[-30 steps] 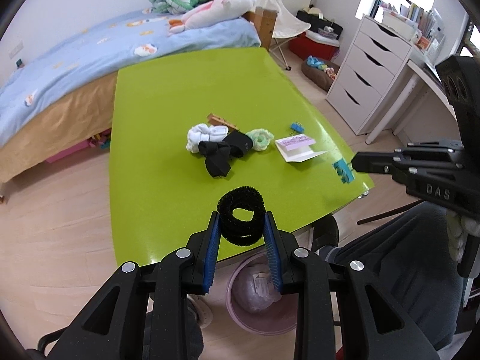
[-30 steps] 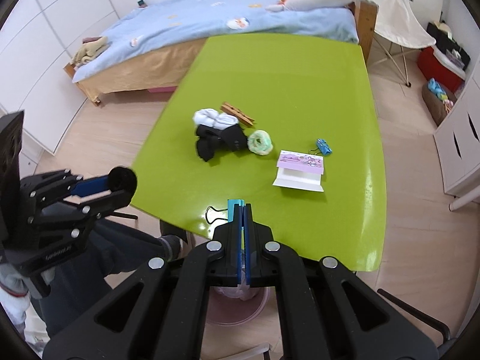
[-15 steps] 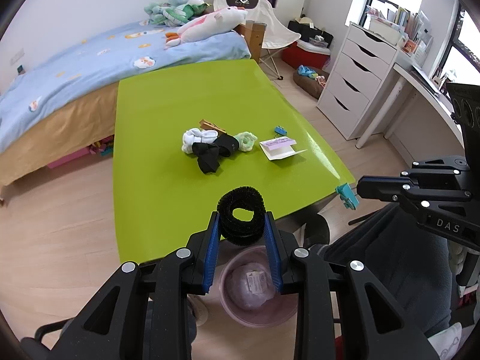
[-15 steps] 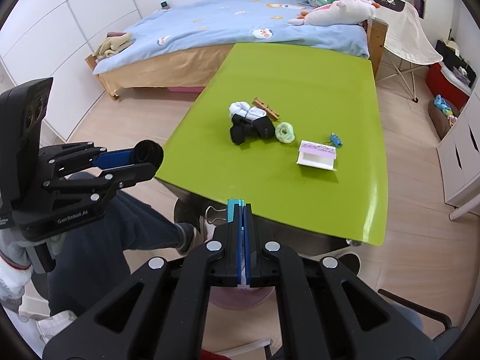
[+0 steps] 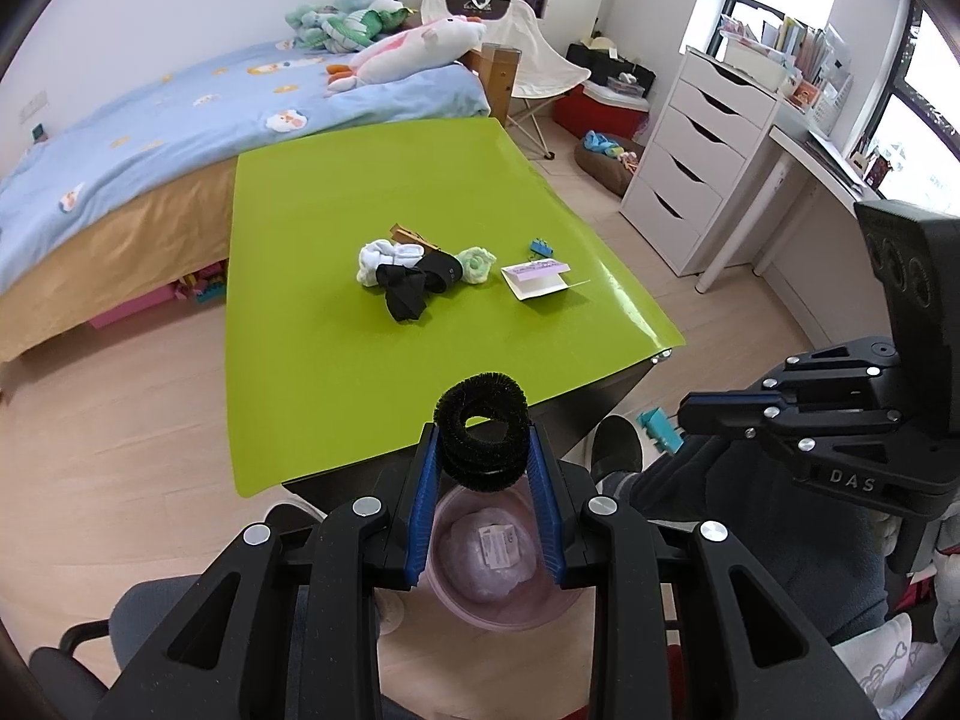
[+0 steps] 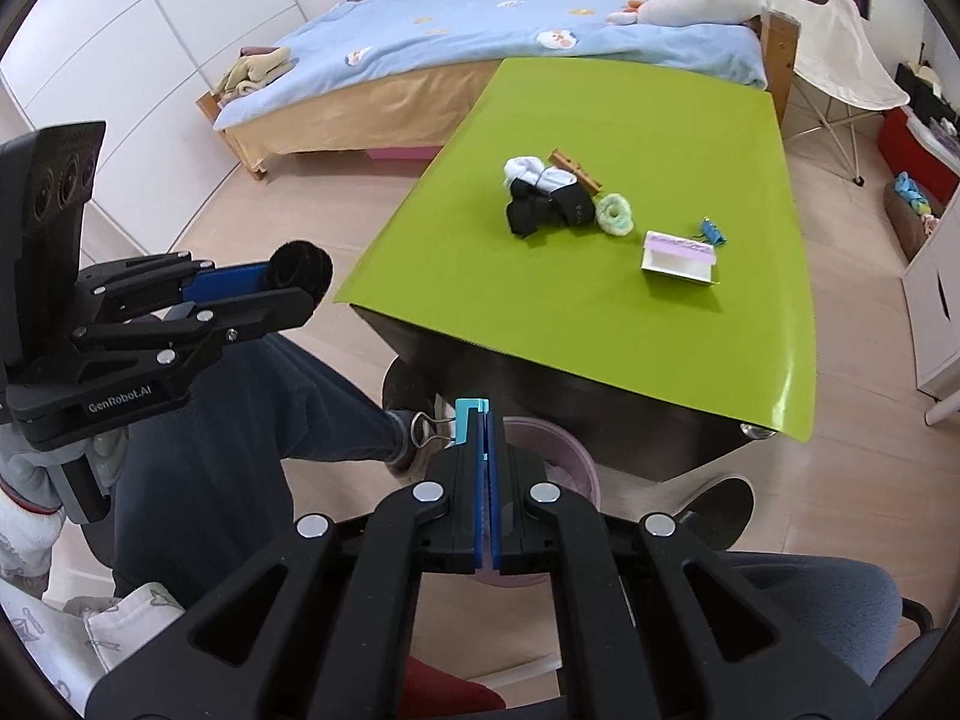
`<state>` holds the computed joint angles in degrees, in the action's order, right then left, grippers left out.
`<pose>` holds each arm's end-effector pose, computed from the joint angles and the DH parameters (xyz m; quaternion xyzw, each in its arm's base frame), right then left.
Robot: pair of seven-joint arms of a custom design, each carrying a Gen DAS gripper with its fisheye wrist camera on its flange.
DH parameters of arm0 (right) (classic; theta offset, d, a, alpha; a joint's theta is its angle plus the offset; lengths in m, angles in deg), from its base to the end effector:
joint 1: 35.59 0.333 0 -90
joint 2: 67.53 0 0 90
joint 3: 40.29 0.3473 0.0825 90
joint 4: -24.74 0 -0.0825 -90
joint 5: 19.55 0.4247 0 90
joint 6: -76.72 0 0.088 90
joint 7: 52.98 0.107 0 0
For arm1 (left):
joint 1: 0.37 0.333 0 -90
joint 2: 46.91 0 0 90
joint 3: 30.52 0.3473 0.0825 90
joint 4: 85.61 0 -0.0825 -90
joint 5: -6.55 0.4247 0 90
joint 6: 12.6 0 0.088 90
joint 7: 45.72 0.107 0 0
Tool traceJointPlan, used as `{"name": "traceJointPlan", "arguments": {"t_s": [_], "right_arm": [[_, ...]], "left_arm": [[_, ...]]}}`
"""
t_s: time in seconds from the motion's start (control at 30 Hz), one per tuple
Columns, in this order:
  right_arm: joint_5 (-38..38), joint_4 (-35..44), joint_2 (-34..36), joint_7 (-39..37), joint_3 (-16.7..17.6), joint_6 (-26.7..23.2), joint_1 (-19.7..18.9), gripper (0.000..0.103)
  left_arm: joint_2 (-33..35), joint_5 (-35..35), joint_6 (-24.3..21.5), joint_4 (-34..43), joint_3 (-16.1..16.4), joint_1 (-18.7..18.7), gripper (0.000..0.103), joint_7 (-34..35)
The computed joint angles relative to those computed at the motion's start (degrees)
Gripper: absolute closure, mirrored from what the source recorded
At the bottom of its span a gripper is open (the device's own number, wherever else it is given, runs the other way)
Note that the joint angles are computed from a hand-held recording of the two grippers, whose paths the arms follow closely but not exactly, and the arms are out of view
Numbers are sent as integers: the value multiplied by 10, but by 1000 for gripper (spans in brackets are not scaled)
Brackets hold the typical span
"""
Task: Collect trash
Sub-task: 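Carry both items over the wastebasket while opening the right tool to drop the clip, then open the left tool to drop the black scrunchie into the wastebasket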
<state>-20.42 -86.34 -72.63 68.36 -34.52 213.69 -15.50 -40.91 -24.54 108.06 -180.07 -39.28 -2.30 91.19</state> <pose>0.5507 0.2692 0.6020 -0.6517 0.7099 -0.0858 0.2530 0.6562 -0.1436 0.6116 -0.3559 0.8820 -0.3069 0.0337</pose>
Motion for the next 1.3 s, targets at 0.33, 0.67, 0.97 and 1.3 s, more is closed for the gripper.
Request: {"name": "traceJointPlan", "arguments": {"t_s": [0.33, 0.67, 0.97, 1.3], "right_arm": [[16, 0, 5, -10, -1, 7, -1, 34], [-41, -16, -20, 58, 0, 6, -11, 7], [-68, -37, -45, 93, 0, -4, -15, 6], [-83, -51, -65, 114, -1, -4, -21, 6]], "left_arm": [[1, -3, -4, 2, 0, 0, 74, 7], [0, -6, -17, 1, -1, 0, 74, 19], [-5, -7, -31, -4, -2, -4, 74, 31], [-9, -16, -59, -2, -2, -6, 71, 55]]}}
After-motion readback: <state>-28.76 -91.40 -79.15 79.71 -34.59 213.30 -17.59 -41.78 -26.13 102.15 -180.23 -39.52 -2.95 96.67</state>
